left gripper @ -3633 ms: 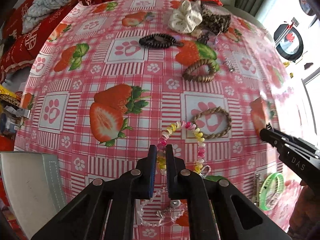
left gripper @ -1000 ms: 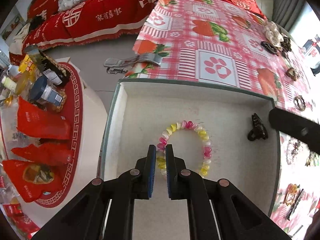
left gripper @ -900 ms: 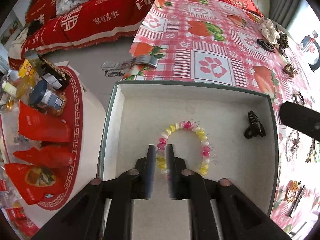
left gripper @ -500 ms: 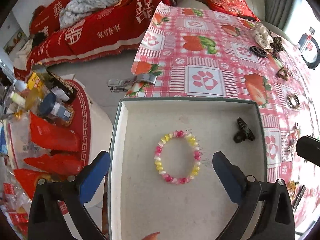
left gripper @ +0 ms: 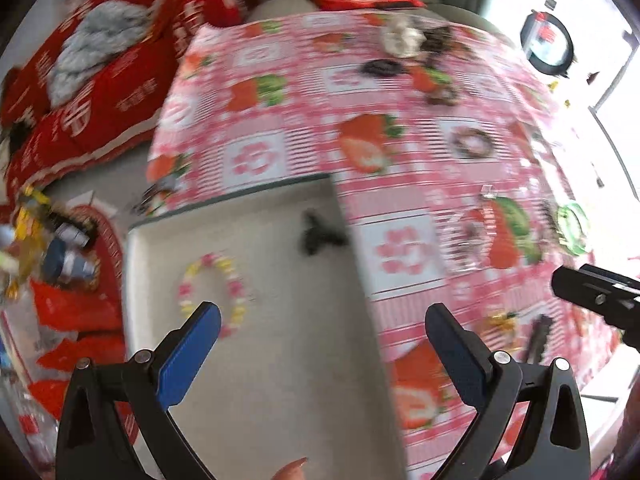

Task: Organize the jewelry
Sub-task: 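Grasp the braided brown bracelet with the left tool while the right tool grasps the green bangle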

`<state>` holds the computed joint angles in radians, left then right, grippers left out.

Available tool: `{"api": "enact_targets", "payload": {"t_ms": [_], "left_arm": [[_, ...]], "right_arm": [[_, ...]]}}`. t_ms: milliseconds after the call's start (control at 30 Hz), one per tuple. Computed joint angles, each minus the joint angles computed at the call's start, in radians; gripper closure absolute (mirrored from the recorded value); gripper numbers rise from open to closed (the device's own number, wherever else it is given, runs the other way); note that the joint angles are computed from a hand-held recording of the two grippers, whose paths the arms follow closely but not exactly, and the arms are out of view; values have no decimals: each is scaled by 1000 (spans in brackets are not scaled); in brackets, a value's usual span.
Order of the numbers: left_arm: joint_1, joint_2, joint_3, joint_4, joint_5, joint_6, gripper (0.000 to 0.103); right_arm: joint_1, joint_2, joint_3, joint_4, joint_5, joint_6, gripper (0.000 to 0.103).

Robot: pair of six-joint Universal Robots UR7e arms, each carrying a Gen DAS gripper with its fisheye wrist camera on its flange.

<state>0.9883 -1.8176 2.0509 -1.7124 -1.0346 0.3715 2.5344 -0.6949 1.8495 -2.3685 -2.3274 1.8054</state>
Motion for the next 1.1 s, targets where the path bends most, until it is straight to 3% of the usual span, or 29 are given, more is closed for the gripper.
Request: {"api": "enact_targets", "payload": {"t_ms": [333, 567, 833, 1100], "left_arm": [[-170, -11, 114, -7, -7, -133, 0], [-219, 61, 148, -60, -21, -198, 0], [-259, 174, 183, -179, -1, -237, 0], [-263, 286, 186, -249, 25, -298, 0]], "right_arm": [[48, -150, 164, 178, 69, 260, 14], [53, -249, 254, 283, 107, 370, 14], [12, -337, 369, 253, 118, 346, 14], [-47, -377, 431, 201, 115, 218, 14]]}}
